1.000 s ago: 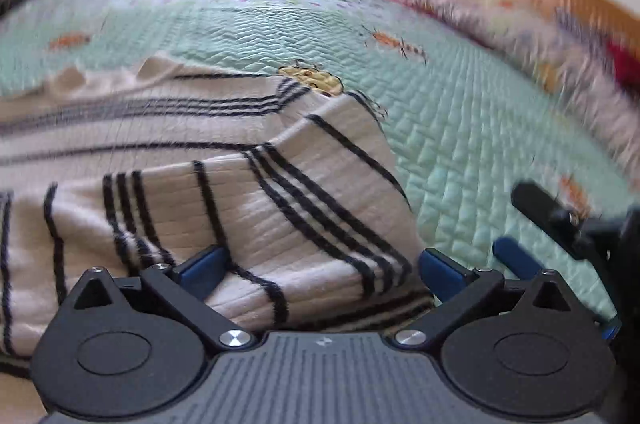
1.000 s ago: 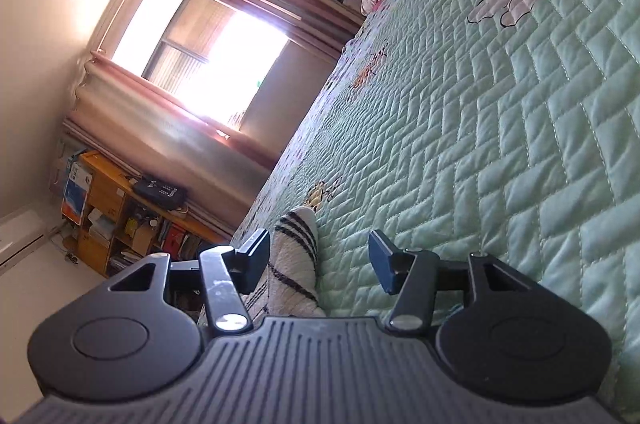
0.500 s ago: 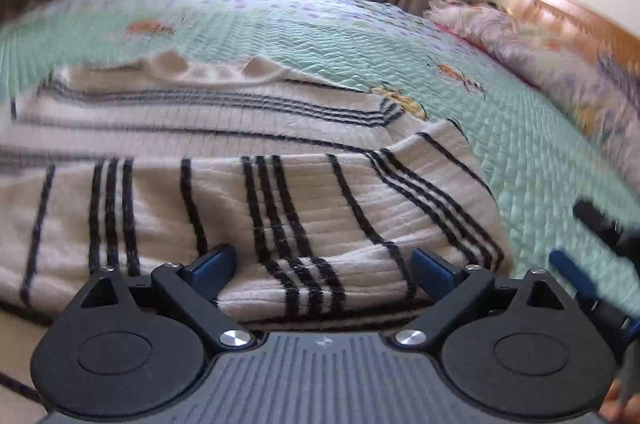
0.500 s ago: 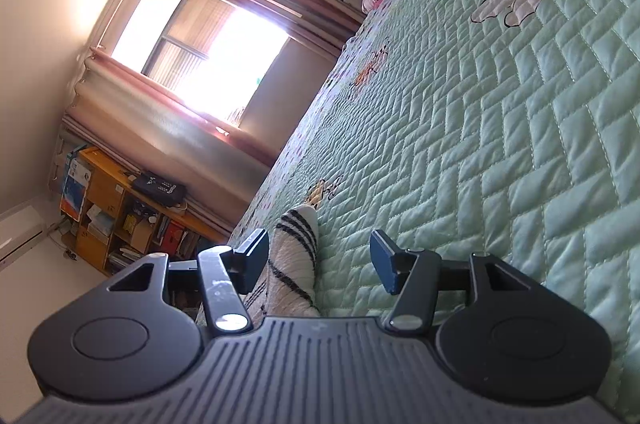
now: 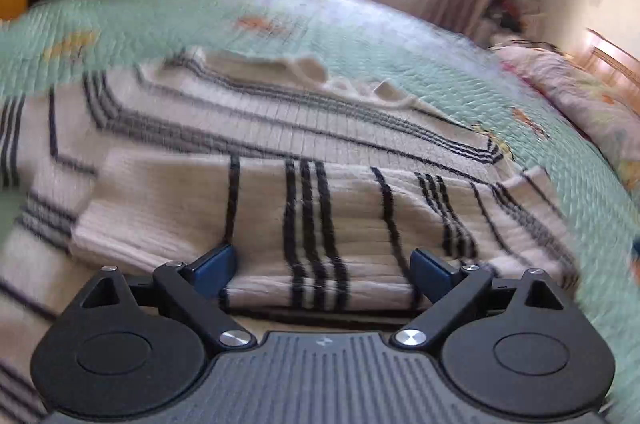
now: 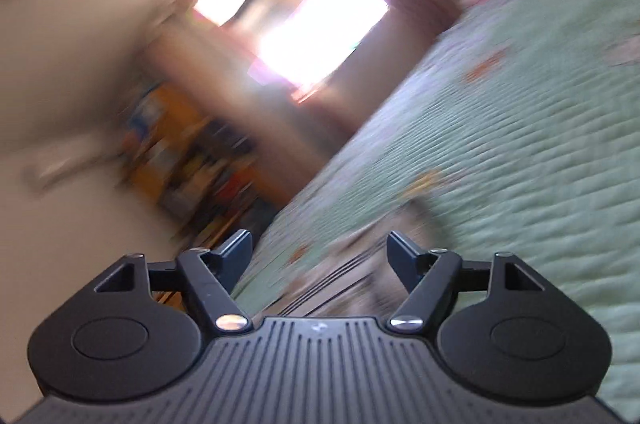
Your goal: Fold clothes
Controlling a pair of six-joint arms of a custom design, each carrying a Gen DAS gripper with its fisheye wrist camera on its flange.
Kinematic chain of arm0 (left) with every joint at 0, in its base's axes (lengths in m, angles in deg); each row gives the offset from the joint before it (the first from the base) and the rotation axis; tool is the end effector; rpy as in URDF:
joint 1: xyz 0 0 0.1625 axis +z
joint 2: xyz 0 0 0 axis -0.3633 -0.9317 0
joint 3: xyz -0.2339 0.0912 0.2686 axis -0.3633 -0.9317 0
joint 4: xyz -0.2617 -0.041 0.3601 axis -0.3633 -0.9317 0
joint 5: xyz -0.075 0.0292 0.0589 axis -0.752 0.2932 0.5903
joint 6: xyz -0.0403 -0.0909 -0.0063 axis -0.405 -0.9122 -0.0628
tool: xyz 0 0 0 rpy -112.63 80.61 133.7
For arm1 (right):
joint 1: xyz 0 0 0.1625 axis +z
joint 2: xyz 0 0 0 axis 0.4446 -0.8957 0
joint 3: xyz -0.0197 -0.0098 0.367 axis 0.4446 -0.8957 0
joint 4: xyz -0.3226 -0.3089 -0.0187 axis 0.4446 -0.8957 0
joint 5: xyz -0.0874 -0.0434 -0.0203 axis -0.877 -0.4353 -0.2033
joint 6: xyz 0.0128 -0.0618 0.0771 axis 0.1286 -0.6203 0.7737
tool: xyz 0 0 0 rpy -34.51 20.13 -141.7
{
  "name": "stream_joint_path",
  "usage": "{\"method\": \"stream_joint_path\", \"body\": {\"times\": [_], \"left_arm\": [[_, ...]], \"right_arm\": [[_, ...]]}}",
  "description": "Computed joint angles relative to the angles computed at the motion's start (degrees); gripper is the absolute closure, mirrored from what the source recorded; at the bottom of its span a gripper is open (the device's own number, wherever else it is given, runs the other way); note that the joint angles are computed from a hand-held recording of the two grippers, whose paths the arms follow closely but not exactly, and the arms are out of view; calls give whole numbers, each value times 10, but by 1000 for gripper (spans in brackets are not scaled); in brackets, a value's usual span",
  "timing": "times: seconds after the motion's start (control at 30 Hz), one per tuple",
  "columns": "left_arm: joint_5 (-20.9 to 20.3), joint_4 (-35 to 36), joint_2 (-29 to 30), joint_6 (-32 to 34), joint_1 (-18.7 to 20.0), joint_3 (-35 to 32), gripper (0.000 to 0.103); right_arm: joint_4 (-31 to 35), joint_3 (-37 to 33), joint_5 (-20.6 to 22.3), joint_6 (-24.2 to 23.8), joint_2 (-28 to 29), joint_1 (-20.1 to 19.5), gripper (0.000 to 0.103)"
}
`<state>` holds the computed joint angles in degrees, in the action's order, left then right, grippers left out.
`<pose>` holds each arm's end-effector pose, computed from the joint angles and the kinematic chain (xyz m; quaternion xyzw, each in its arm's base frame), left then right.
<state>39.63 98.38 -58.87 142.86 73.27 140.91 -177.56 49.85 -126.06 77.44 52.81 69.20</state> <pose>0.0208 -0.3220 0.2346 0.0708 0.8536 -0.4262 0.2910 0.1919 -0.3072 0.0007 -0.1027 0.8404 -0.5100 0.1520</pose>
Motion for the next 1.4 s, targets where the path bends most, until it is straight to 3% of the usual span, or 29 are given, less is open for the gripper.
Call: {"method": "stream_joint_path", "body": {"times": [0.07,0.1,0.17,0.2,0.23,0.3,0.37,0.47,0.53,0.57,0.63,0.7,0.77,0.87,1.0,1.07,1.13,1.17,1.3,1.4], "left_arm": [[-18,9,21,-13,-12,-4,3],[-18,10,28,-13,-12,-7,1],[-13,11,30,-11,-6,-13,1],[-8,11,28,-9,-2,-17,1],[-2,4,30,3,7,-23,2],[-22,28,32,-22,-10,-24,13],[-36,50,16,-28,-37,-18,17],[-78,91,-23,-51,-86,2,12],[-74,105,-32,-65,-66,1,8],[-59,105,-24,-64,-35,-7,8],[-34,48,-42,10,13,4,4],[-59,24,-49,38,-3,24,2],[-84,33,-35,14,-23,27,2],[-105,85,-39,-55,-69,33,11],[-137,181,-43,-187,-150,60,6],[-135,194,-36,-218,-141,66,3],[-110,165,-11,-197,-70,47,3],[-102,137,-28,-165,-55,50,1],[-113,165,-14,-201,-70,46,3],[-131,199,-35,-239,-114,62,7]], "right_arm": [[91,0,71,-15,-11,-12,21],[143,-4,80,-14,-15,-11,21],[217,-11,24,-30,-23,2,25],[244,-17,-36,-38,-28,23,49],[273,-23,-82,-50,-31,36,54],[290,-27,-112,-57,-38,58,50],[286,-31,-123,-62,-31,67,50],[286,-31,-122,-57,-32,70,49],[289,-30,-119,-55,-35,69,49],[291,-30,-118,-55,-37,70,48],[292,-28,-112,-62,-39,66,45],[294,-24,-107,-69,-45,60,44],[294,-22,-105,-70,-46,59,44],[295,-22,-103,-71,-48,58,43],[298,-23,-103,-71,-49,60,42],[300,-25,-103,-70,-49,61,42],[300,-24,-102,-70,-50,60,42],[300,-24,-101,-70,-50,59,42],[299,-23,-98,-70,-50,57,42],[300,-22,-100,-70,-51,59,41]]}}
